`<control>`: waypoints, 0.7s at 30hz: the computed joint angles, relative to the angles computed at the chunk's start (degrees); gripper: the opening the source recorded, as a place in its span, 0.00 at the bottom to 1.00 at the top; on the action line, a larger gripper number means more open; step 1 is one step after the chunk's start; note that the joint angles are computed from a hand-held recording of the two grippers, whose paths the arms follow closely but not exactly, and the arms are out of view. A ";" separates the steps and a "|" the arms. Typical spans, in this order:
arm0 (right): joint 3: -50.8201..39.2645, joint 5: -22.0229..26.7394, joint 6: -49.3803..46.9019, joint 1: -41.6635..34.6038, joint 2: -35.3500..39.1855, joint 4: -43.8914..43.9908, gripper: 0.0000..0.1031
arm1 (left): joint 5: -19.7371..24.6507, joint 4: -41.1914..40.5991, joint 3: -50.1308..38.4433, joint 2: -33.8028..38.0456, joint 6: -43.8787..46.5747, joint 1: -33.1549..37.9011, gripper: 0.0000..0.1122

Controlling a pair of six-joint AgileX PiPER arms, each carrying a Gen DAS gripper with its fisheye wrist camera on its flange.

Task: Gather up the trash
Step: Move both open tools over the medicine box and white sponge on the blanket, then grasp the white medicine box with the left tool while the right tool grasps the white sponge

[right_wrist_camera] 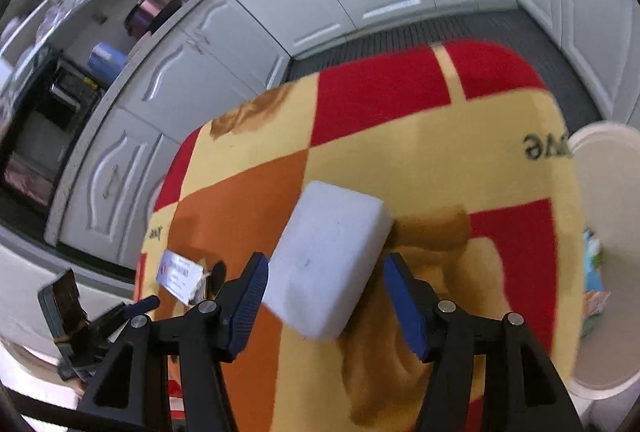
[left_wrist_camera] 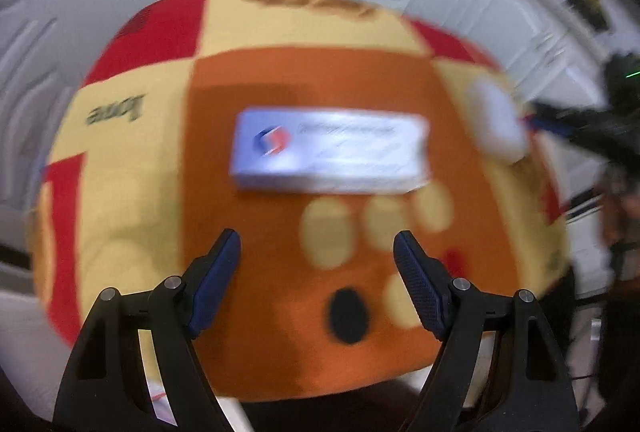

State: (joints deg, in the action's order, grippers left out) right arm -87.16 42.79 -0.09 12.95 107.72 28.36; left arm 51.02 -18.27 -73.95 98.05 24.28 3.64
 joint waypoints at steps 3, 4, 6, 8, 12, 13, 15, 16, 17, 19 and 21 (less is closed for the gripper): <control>2.34 -0.40 -1.57 -0.65 -2.39 1.32 0.60 | -3.12 7.38 -0.44 1.77 -6.71 -0.59 0.70; 2.85 -0.16 -2.06 -0.96 -2.76 2.38 0.60 | -3.34 8.26 -1.87 2.85 -8.53 -0.29 0.70; 4.00 -0.54 -2.56 -0.83 -3.35 2.96 0.61 | -3.43 9.70 -5.46 5.56 -11.75 0.11 0.70; 4.04 -0.72 -1.35 -0.21 -3.20 1.75 0.61 | -2.16 9.09 -12.84 11.13 -14.78 0.10 0.70; 4.80 -2.18 2.37 1.07 -2.85 0.41 0.61 | 1.16 -0.28 -25.90 19.27 -14.21 0.67 0.70; 4.21 -2.53 5.40 1.91 -2.26 -1.75 0.64 | 2.16 -3.22 -28.27 20.66 -13.65 0.97 0.70; 3.33 -2.95 9.57 2.88 -1.22 -4.11 0.75 | 4.89 -9.45 -32.51 22.85 -13.62 1.74 0.70; 2.87 -3.29 10.51 3.11 -0.49 -3.92 0.75 | 5.83 -10.92 -33.38 23.15 -14.00 1.98 0.70; 1.92 -3.19 12.01 3.48 0.45 -4.58 0.75 | 6.53 -12.39 -33.58 22.97 -14.16 2.14 0.70; -1.08 -2.32 16.05 4.54 2.73 -7.93 0.75 | 6.77 -16.10 -30.36 20.54 -11.83 2.85 0.70; -4.17 -1.86 17.60 5.47 5.39 -8.87 0.75 | 5.88 -14.15 -27.10 17.52 -12.41 1.92 0.70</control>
State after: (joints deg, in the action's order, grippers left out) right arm -91.34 40.93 17.51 18.42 113.12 19.49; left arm 56.91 -32.42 -101.05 115.56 11.87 5.55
